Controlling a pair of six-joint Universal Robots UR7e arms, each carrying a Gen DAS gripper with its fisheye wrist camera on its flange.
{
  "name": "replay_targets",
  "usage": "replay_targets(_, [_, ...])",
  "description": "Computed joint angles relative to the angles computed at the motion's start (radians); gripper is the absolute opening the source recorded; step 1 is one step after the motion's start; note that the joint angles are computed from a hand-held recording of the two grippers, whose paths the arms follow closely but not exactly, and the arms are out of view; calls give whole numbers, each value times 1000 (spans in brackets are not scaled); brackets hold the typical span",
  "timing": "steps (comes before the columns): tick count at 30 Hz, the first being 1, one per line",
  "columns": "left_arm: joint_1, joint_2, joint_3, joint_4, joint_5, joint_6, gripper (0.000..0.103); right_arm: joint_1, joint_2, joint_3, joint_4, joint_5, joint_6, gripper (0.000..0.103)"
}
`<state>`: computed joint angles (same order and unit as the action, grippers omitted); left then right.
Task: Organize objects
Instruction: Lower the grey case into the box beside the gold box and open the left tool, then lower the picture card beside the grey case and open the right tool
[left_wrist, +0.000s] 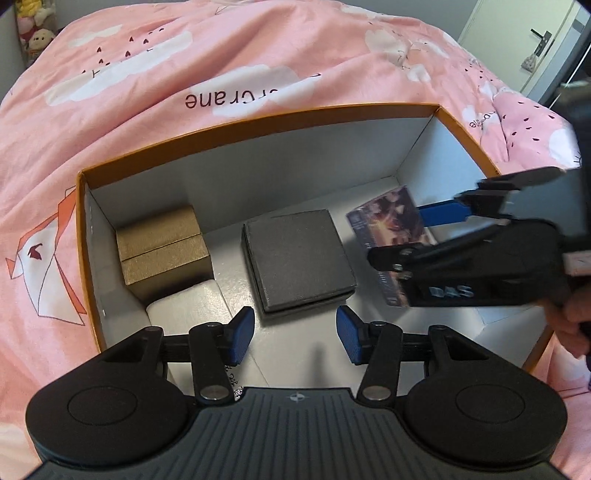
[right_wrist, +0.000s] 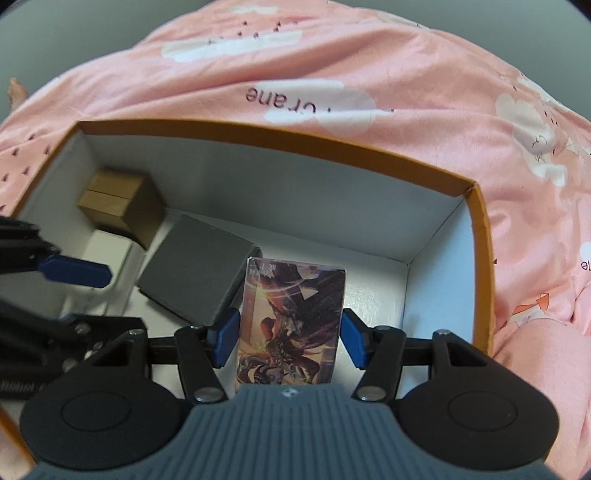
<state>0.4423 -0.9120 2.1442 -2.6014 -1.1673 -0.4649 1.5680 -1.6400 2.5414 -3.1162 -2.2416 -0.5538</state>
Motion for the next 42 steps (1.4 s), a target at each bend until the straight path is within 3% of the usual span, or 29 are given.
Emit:
replay_targets(3, [11, 2, -16, 39, -16, 1, 58, -12, 35, -28, 31, -11, 35, 61])
replay_targets(9, [19, 31, -75, 168, -13, 1, 58, -37, 37, -79, 141, 43, 147, 61])
replay_targets(14, [18, 35, -82, 186, 13, -30, 58, -69, 35, -110, 203, 128, 236, 61])
replay_targets(19, [-3, 48, -85, 208, 80, -44, 57, -60, 77, -111, 120, 141, 224, 61])
replay_targets(22, [-6, 53, -85, 202, 104, -69, 55, -85, 72, -117, 128, 178, 224, 61])
replay_targets(29, [-17, 73, -94, 208, 161, -112, 52, -123, 21, -115, 162, 264, 145, 61])
replay_targets(35, [-13, 85, -94, 184, 188, -149, 50, -107, -36, -117, 279, 235, 5, 62])
replay_targets(37, [-12, 85, -95, 180, 189, -150, 50, -99, -53, -110, 317, 216, -72, 68])
replay_targets(42, [-16, 70, -81, 163, 161, -149, 50, -64, -35, -88, 317, 132, -223, 71])
